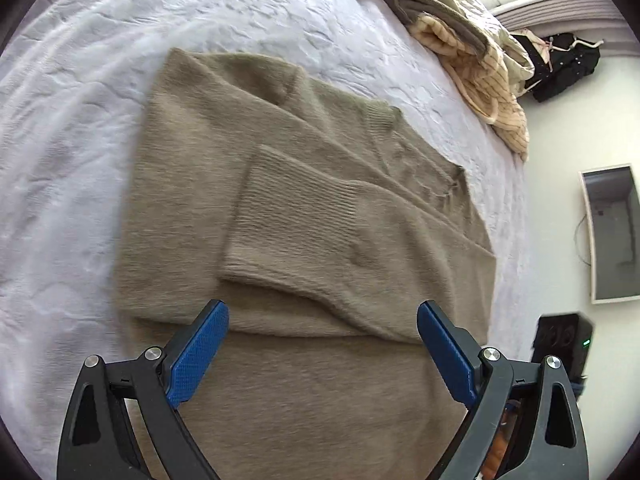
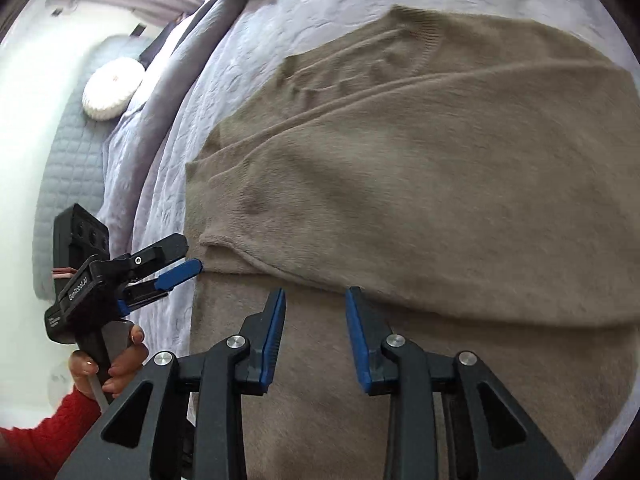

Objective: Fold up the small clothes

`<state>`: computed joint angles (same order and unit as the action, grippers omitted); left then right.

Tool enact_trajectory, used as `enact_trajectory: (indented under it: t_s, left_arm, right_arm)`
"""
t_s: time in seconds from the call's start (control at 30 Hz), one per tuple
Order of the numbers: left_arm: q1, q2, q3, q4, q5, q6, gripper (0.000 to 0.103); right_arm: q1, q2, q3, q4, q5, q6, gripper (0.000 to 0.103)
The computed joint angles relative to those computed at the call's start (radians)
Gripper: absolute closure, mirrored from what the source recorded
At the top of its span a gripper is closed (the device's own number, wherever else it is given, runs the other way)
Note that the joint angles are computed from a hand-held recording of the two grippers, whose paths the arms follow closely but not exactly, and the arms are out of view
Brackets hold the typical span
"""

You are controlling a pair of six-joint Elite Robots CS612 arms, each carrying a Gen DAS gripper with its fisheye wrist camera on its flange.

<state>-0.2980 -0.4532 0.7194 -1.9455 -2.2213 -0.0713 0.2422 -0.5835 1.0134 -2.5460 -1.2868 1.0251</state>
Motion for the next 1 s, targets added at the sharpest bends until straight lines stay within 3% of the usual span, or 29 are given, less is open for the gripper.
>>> enact_trajectory:
  t_s: [0.1,0.2,0.4,0.43,0.47,0.5,0.53,0.57,0.6,0.7,0.8,0.87,1.0]
  left_arm:
    - [-0.013,0.015,-0.030,0.025,0.006,-0.009,0.007]
    - [-0.015,0.035,-0.059,0.043,0.048,-0.075,0.007]
    - [-0.015,0.032,-0.027,-0.088,0.072,-0.251,0.011]
    - [-0.020,0.032,-0.028,-0.098,0.089,-0.252,0.033]
    - [-0.023,0.039,-0.043,-0.085,0.100,-0.234,0.072]
    - [-0.024,0.049,-0.064,-0.060,0.097,-0.219,0.093]
    - [-0.023,0.055,-0.075,-0.052,0.080,-0.220,0.096]
    - [-0.020,0.049,-0.063,-0.086,0.073,-0.231,0.096]
    - [-0.019,0.037,-0.041,-0.130,0.071,-0.226,0.096]
    - [-0.015,0.006,0.008,-0.191,0.078,-0.168,0.096]
    - [-0.016,0.003,0.018,-0.146,0.093,-0.120,0.096]
    - [-0.020,0.000,0.035,-0.124,0.118,-0.093,0.096]
    - [-0.009,-0.011,0.073,-0.158,0.083,-0.111,0.096]
  right_arm:
    - [-0.010,-0.068,0.154,-0.146,-0.050,0.177,0.053]
    - [-0.015,-0.114,0.271,-0.268,-0.098,0.330,0.053]
    - [-0.015,-0.135,0.404,-0.524,-0.212,0.591,0.053]
    - [-0.015,-0.131,0.417,-0.569,-0.238,0.643,0.053]
    - [-0.019,-0.136,0.441,-0.610,-0.258,0.686,0.053]
    - [-0.020,-0.133,0.452,-0.649,-0.277,0.725,0.055]
    - [-0.022,-0.131,0.454,-0.660,-0.291,0.746,0.061]
    - [-0.029,-0.144,0.465,-0.644,-0.288,0.731,0.092]
    - [-0.034,-0.154,0.461,-0.612,-0.288,0.691,0.096]
    - [-0.045,-0.172,0.445,-0.554,-0.266,0.535,0.097]
    - [-0.053,-0.180,0.424,-0.418,-0.226,0.398,0.097]
    - [-0.057,-0.176,0.429,-0.373,-0.196,0.379,0.097]
    - [-0.059,-0.172,0.451,-0.419,-0.188,0.386,0.097]
